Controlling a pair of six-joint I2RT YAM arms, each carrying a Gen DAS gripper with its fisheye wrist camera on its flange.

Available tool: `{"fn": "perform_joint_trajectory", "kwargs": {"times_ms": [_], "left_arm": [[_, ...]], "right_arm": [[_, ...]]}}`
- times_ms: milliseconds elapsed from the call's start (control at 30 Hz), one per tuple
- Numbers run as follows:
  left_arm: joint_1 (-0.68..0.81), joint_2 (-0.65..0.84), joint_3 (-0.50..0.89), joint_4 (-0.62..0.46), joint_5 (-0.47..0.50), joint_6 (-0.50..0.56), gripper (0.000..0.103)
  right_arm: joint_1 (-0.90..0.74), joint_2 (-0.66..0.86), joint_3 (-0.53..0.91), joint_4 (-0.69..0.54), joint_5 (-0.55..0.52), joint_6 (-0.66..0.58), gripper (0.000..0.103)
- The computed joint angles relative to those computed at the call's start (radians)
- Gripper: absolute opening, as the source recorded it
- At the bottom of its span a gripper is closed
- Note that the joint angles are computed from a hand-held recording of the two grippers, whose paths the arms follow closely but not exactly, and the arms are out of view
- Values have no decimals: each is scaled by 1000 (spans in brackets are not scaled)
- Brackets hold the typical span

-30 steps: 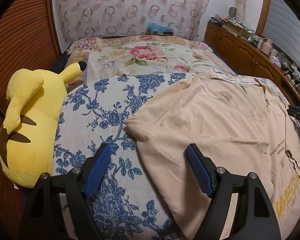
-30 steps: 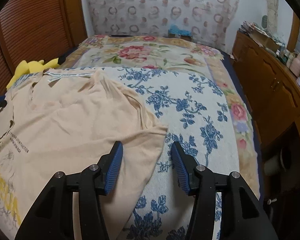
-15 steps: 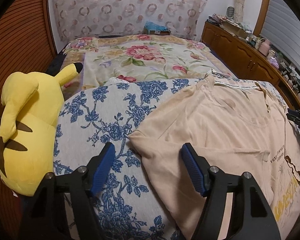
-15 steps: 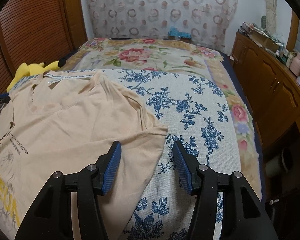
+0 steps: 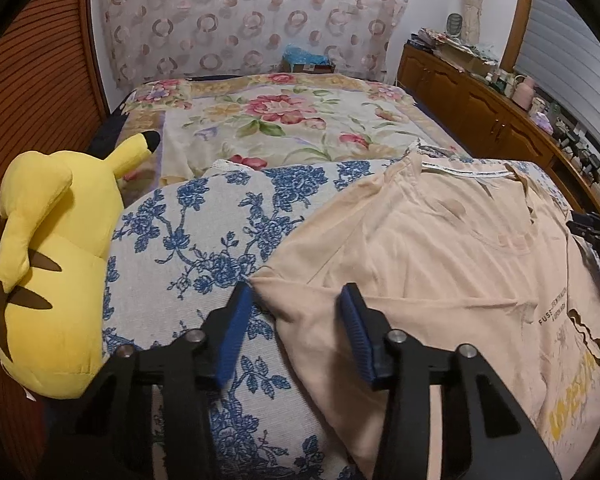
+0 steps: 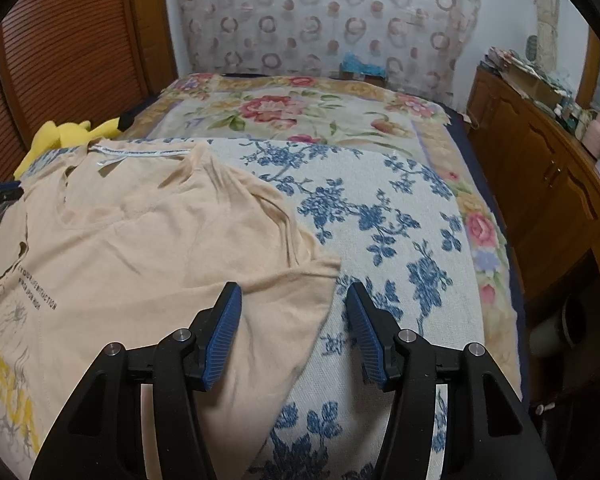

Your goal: Fold small clothes

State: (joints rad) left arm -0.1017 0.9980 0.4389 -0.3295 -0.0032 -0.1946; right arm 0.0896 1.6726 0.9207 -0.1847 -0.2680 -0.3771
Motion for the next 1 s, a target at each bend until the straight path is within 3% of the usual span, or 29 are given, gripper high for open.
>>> {"fn": "perform_joint_trajectory", "kwargs": {"times_ms": [67, 133, 200, 267, 367, 533, 633, 833, 933, 1000], "left_arm": [[-10, 7, 3, 2, -4, -1, 38], [-12, 15, 11, 2, 5, 0, 30], [-11, 27, 23, -4, 3, -3, 14], [13, 27, 28, -8, 53, -1, 5], [-7, -24, 46, -46, 31, -13, 4], [-112, -217, 96, -186, -39, -62, 4], [-223, -338, 129, -293, -121, -101, 4], [-548, -488, 182, -477, -389, -255, 4], [-779, -517, 212, -593, -573, -407, 3], [-973, -509, 231, -699, -713, -569, 3]], "right_arm": [[4, 14, 13, 1, -8, -2, 54], [13, 17, 19, -6, -20, -2, 45], [22, 15, 27, -26, -31, -22, 27], [38, 14, 44, -66, -47, -38, 7], [65, -11, 36, -58, -5, -43, 4], [64, -163, -13, -40, -63, 9, 4], [68, -275, -56, -51, -87, 17, 4], [40, -528, -170, -92, -149, 30, 4], [17, -635, -213, -133, -172, 29, 4], [3, -707, -234, -176, -181, 18, 4]]}}
